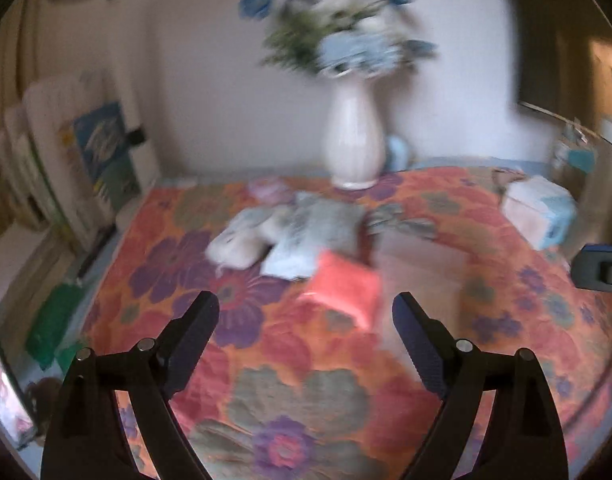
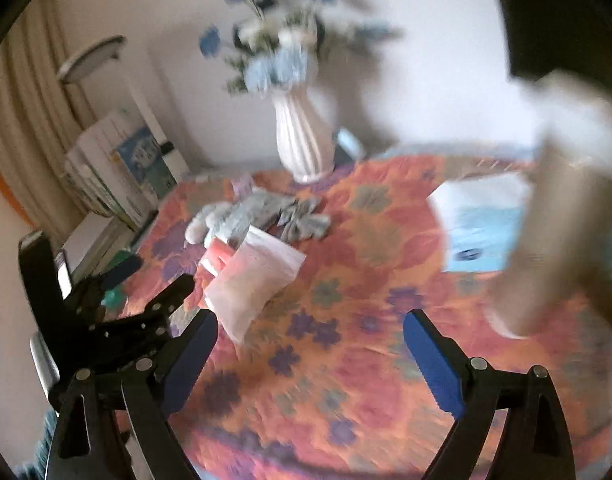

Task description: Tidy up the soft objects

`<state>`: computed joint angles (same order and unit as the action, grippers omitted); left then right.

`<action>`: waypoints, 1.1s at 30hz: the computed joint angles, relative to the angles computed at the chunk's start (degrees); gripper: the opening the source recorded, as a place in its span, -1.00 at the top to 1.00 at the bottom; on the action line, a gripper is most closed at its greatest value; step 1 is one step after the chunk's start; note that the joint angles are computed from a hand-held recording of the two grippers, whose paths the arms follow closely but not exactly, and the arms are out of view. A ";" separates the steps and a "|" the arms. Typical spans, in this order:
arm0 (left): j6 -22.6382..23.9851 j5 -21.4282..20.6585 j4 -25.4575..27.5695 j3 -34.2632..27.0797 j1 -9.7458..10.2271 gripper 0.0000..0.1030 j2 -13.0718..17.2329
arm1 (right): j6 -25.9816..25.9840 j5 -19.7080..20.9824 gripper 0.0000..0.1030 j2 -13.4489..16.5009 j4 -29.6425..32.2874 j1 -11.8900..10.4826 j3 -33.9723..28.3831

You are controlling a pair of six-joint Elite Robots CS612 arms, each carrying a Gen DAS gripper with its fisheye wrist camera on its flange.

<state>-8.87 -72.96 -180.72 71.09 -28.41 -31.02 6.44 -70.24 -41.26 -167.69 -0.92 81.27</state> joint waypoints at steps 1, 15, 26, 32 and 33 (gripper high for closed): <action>-1.70 -0.81 0.39 -0.59 0.56 -0.70 0.50 | 0.75 -0.98 -0.81 0.97 0.80 0.41 -1.40; -3.05 -4.99 1.96 -0.76 1.21 -0.72 0.89 | 6.89 -11.43 -0.81 7.12 1.70 1.93 -7.62; -4.68 -6.82 1.24 -0.36 1.73 -0.74 0.76 | 8.42 -9.96 -0.85 7.40 4.45 1.50 -8.44; -4.42 -7.08 1.63 -0.48 1.77 -0.75 0.78 | 7.45 -10.01 -0.86 7.55 4.81 1.62 -8.80; -4.44 -7.13 1.67 -0.49 1.77 -0.75 0.78 | 7.49 -9.93 -0.86 7.56 4.77 1.61 -8.80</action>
<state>-13.31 -80.09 -179.05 70.59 -26.64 -30.24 13.93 -80.17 -33.70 -162.92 0.68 72.47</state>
